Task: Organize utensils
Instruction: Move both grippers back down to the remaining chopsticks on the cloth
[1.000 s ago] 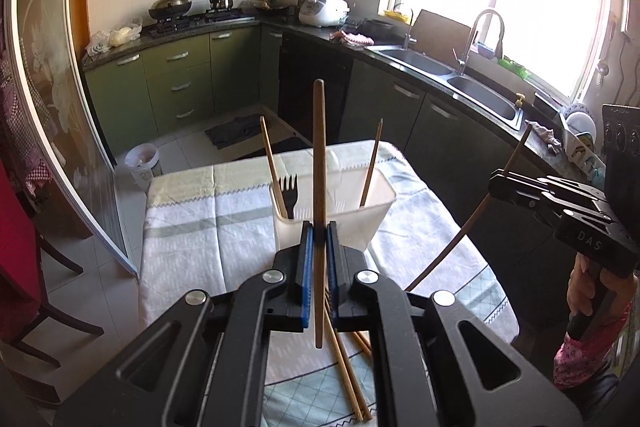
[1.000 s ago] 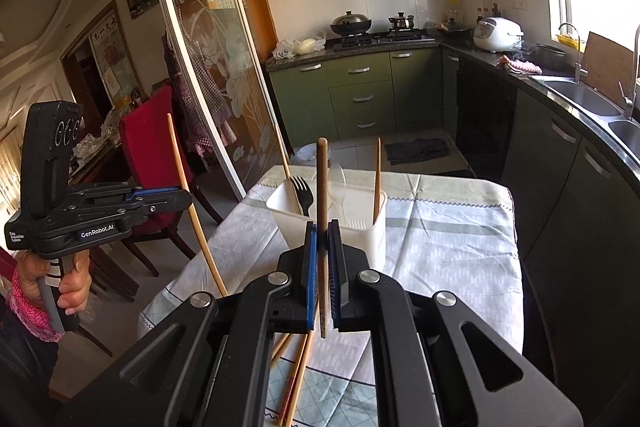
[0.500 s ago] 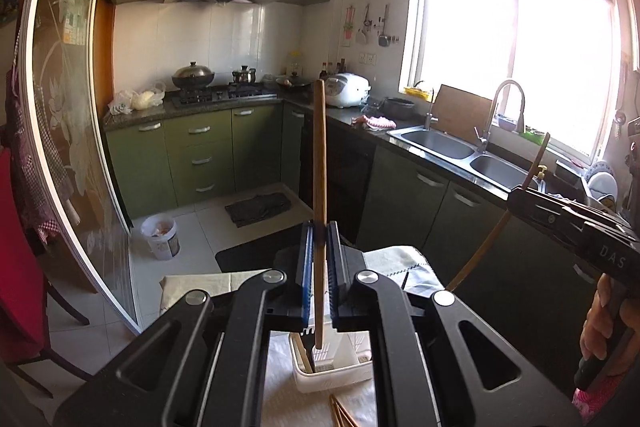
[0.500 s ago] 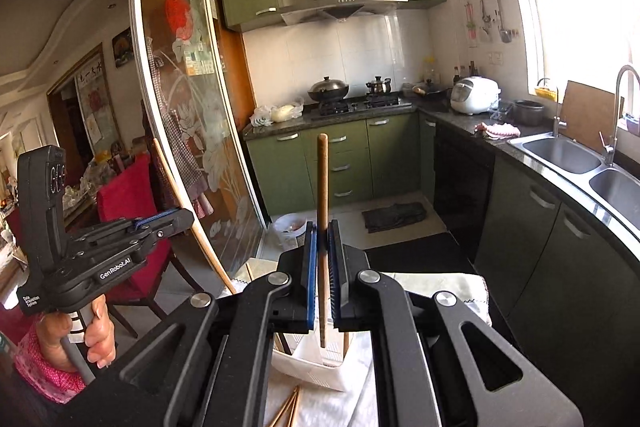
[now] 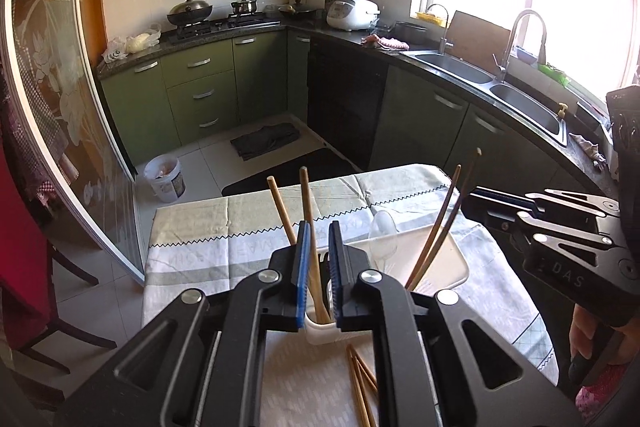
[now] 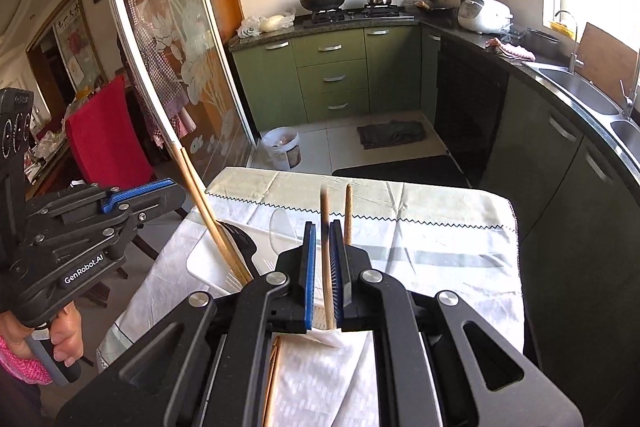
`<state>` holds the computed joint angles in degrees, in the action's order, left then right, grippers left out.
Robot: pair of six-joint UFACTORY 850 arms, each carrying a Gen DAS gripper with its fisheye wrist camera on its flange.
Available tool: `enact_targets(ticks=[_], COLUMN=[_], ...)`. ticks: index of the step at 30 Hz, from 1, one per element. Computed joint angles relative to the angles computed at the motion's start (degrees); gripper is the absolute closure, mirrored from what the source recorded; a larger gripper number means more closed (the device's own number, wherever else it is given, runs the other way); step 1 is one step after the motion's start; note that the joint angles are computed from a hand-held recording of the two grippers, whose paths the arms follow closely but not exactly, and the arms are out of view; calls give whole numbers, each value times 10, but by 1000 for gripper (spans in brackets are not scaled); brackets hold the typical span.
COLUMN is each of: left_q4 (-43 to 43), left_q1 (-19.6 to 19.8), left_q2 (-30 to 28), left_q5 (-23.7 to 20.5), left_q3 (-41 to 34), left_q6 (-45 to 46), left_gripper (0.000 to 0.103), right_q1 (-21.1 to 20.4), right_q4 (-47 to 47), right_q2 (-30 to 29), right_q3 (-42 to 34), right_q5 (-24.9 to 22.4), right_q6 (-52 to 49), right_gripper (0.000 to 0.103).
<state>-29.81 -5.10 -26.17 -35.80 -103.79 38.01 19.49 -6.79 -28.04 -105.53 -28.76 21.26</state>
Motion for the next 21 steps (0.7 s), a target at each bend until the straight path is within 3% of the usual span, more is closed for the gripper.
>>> enact_targets(ticks=[5,6,8,13,17,21], left_q4=[-21,-19,-8,67,109,133], left_q1=[10,11,12,5,0,-6], left_q2=[29,38,54,60,29,1], left_q5=[-17,-25,-43,-106,-150,-158], left_q3=[24,33,61,128,144,138], left_q6=[15,17,14,-25,-55,-82], left_gripper=[88,83,75,74,75,76], right_q1=[8,11,16,29,13,-9], right_q4=[-12,-20,-25,-13,82,156], right_q2=[81,101,134,191,217,236], right_q3=[88,112,156,275,355,410], right_q5=[62,74,84,87,108,123], right_q6=[12,18,20,20,-29,-66], right_gripper=[84,82,79,79,79,79])
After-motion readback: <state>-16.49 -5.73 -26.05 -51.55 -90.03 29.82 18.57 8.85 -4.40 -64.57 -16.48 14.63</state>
